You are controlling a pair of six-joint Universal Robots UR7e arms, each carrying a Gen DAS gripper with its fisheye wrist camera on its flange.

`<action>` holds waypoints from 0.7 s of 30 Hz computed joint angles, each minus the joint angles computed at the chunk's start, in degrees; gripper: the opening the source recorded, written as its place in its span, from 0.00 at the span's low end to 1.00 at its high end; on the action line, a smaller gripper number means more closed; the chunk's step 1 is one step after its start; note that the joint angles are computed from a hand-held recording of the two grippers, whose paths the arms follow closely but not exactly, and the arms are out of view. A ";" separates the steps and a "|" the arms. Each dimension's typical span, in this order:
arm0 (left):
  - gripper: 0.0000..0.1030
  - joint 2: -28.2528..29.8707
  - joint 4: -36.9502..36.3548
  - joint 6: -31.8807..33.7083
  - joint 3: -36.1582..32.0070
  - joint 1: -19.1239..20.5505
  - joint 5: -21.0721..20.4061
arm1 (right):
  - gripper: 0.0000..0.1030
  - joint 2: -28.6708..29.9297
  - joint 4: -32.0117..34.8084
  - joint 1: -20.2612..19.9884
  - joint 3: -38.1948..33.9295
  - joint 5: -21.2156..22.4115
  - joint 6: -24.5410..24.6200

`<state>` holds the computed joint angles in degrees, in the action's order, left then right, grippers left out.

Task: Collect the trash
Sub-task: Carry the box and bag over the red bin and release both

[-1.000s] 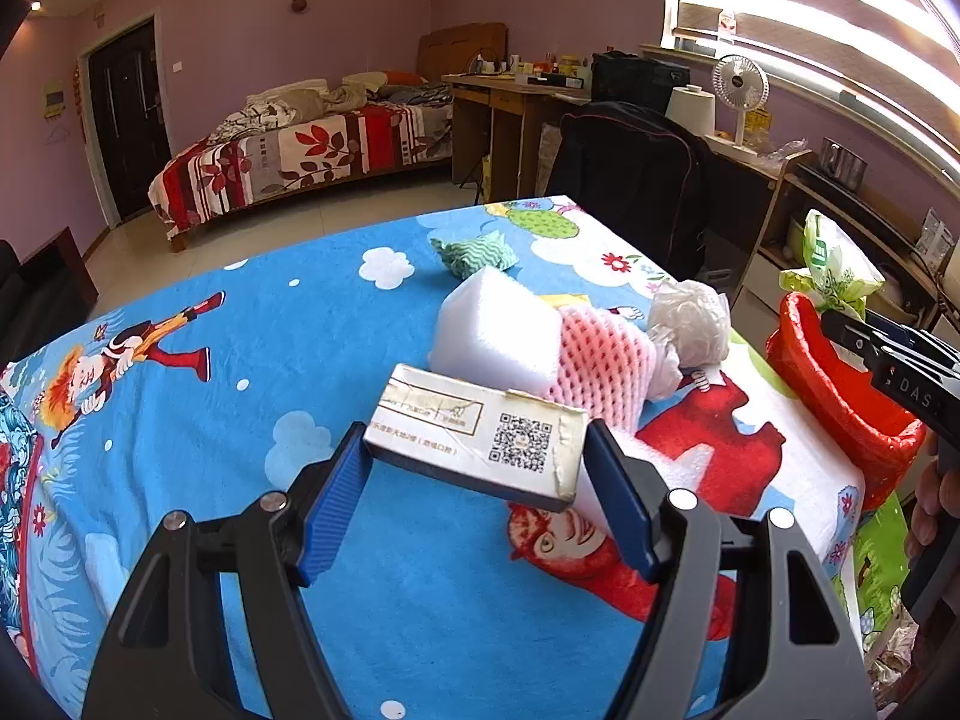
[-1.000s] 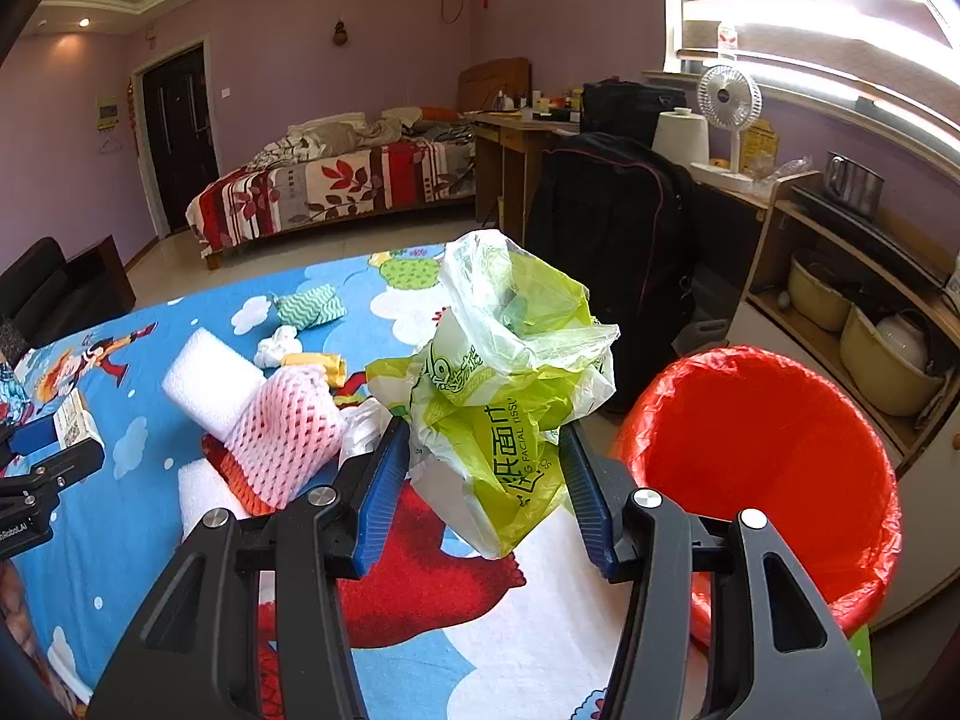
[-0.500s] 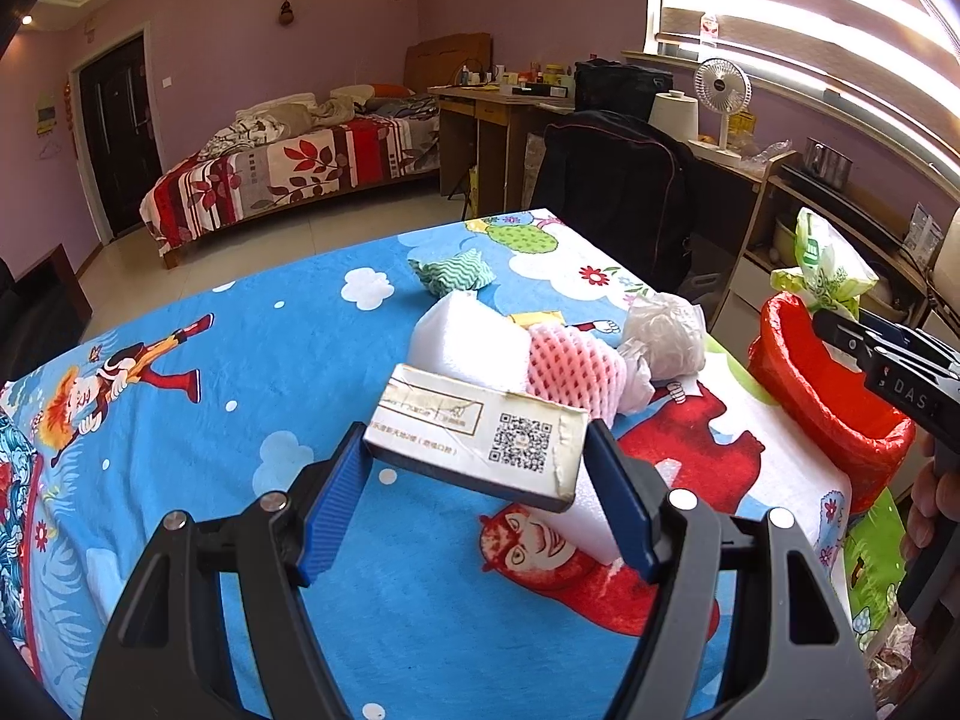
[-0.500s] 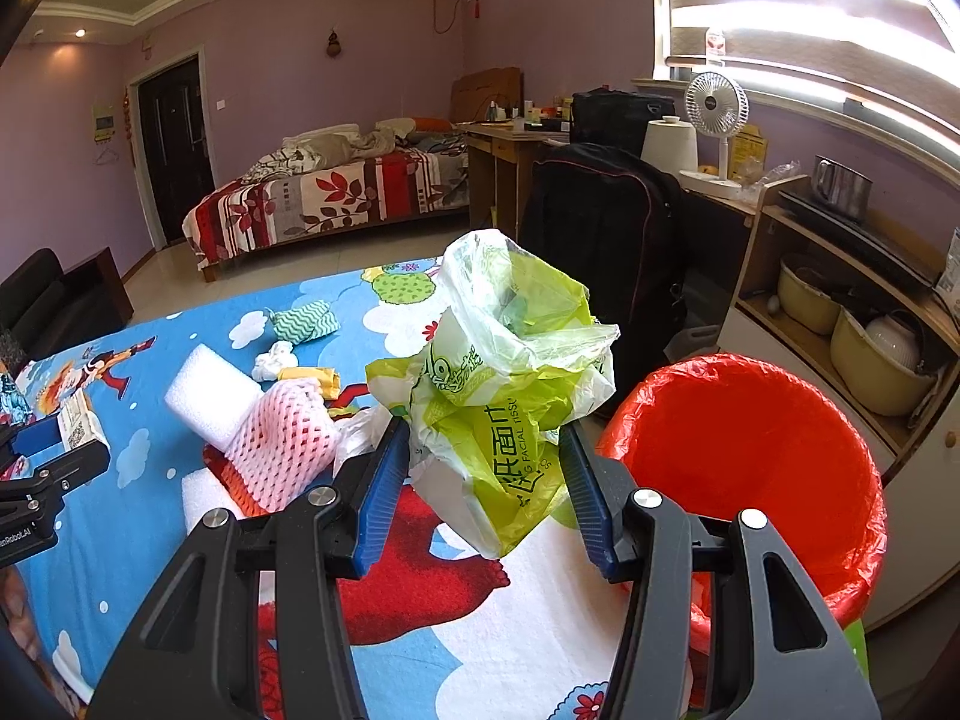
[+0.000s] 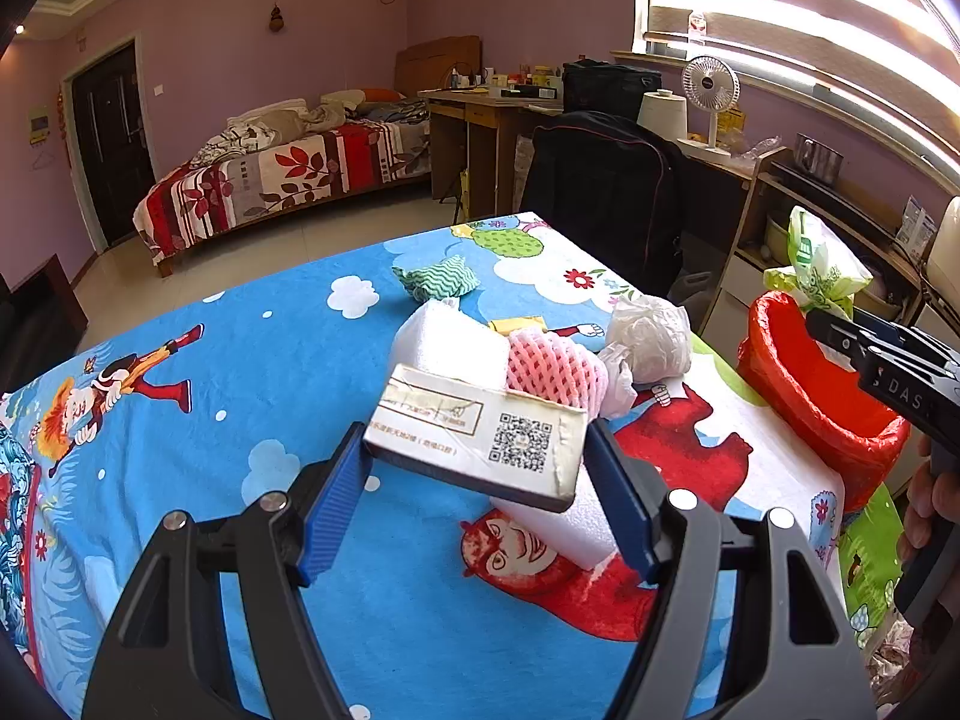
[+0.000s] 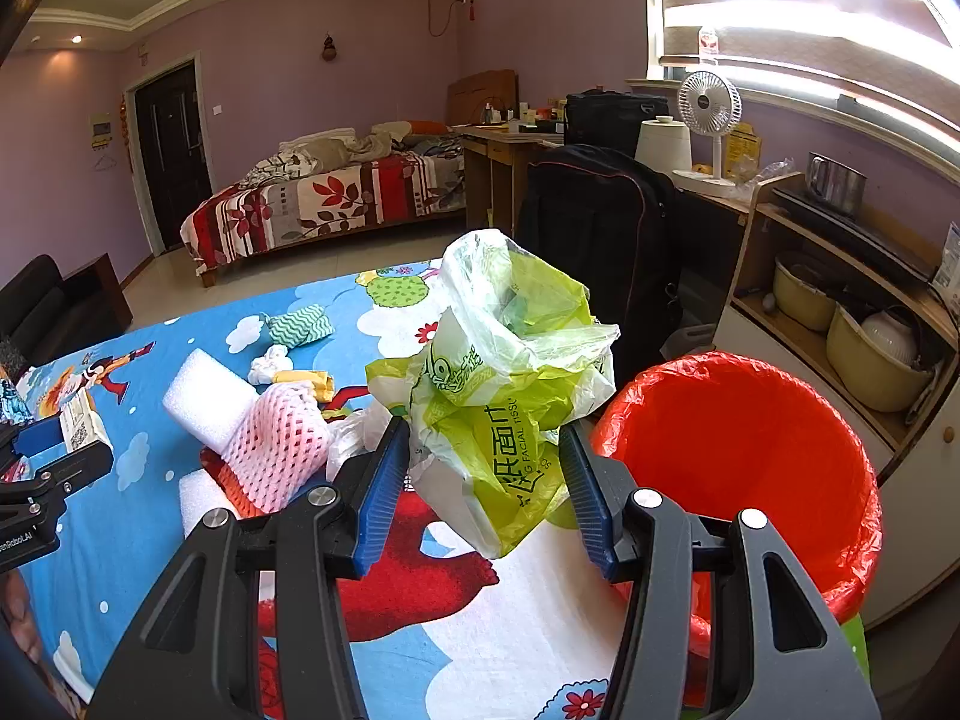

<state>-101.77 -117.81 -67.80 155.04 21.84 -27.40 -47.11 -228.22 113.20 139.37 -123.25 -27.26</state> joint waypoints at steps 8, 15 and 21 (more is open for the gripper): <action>0.68 0.10 -0.10 0.01 -0.02 -0.01 -0.06 | 0.48 0.19 -0.26 -0.04 -0.05 -0.05 -0.02; 0.68 1.29 -1.32 0.52 -0.35 -0.43 -0.21 | 0.48 0.26 -0.71 -0.37 0.05 -0.06 -0.12; 0.68 5.46 -9.55 5.52 -0.56 0.71 0.10 | 0.48 -0.48 -1.26 -1.24 0.26 -0.26 -0.62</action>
<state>-96.32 -127.35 -62.29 154.48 22.55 -27.30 -47.59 -229.48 111.96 139.63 -123.51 -27.89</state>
